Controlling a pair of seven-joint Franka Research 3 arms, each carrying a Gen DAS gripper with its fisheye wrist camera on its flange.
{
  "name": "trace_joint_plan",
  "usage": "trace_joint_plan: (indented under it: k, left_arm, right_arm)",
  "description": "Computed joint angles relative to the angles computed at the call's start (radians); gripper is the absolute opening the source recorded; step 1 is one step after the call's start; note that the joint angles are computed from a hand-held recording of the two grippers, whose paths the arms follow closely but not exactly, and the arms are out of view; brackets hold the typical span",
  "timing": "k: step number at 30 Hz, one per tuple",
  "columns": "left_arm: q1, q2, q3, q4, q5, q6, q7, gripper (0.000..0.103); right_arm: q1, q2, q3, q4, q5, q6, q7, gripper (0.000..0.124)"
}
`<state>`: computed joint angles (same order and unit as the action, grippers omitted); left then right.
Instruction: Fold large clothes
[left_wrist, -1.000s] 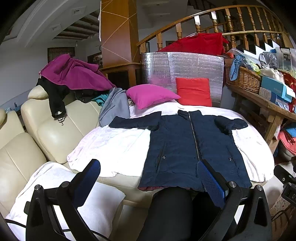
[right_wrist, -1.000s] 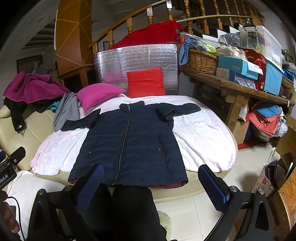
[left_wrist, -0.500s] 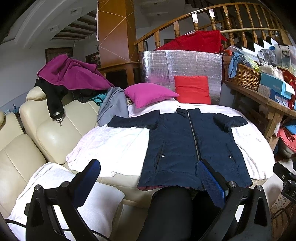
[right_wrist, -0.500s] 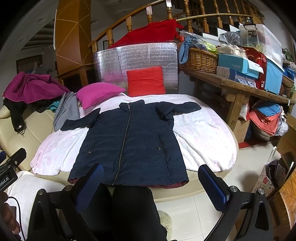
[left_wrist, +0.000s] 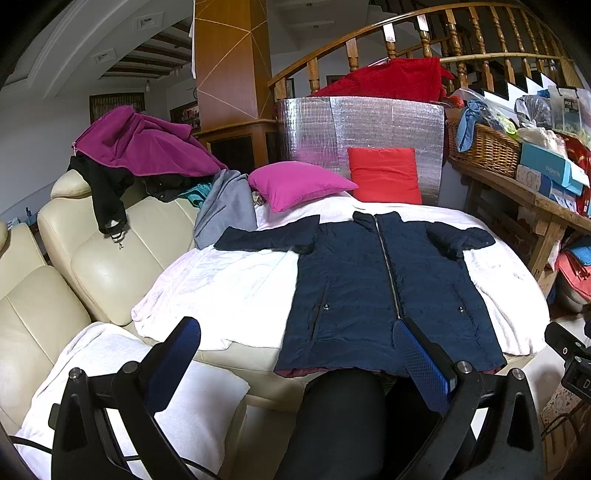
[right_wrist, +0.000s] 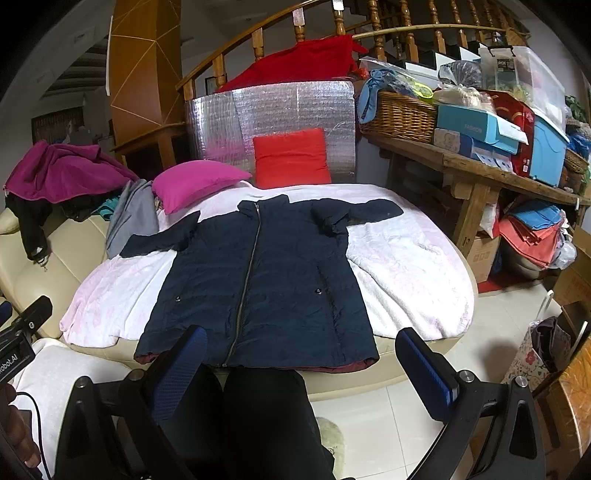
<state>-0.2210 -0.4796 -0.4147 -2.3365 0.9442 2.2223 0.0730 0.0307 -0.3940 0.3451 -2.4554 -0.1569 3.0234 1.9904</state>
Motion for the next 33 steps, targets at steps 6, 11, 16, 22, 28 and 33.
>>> trace_joint_plan:
  k: [6, 11, 16, 22, 28, 33]
  left_arm:
    - [0.003, 0.023, 0.006, 0.011, 0.002, 0.002, 0.014, 0.103]
    - [0.009, 0.073, 0.02, 0.041, 0.004, 0.005, 0.033, 0.103]
    - [0.017, 0.145, 0.05, 0.092, 0.002, 0.023, 0.054, 0.103]
    - [0.024, 0.231, 0.08, 0.165, 0.007, 0.038, 0.087, 0.103]
    - [0.027, 0.344, 0.121, 0.268, 0.011, 0.046, 0.132, 0.103]
    - [0.023, 0.46, 0.163, 0.375, 0.004, 0.061, 0.18, 0.103]
  right_arm:
    - [-0.015, 0.024, 0.009, 0.02, -0.016, -0.001, 0.01, 0.103]
    - [-0.041, 0.077, 0.019, 0.075, -0.062, -0.017, 0.045, 0.103]
    - [-0.04, 0.146, -0.006, 0.148, -0.132, -0.046, 0.104, 0.103]
    - [-0.006, 0.242, -0.062, 0.262, -0.217, -0.103, 0.164, 0.103]
    - [0.054, 0.377, -0.134, 0.414, -0.241, -0.16, 0.172, 0.103]
    - [0.101, 0.517, -0.191, 0.567, -0.166, -0.185, 0.095, 0.103]
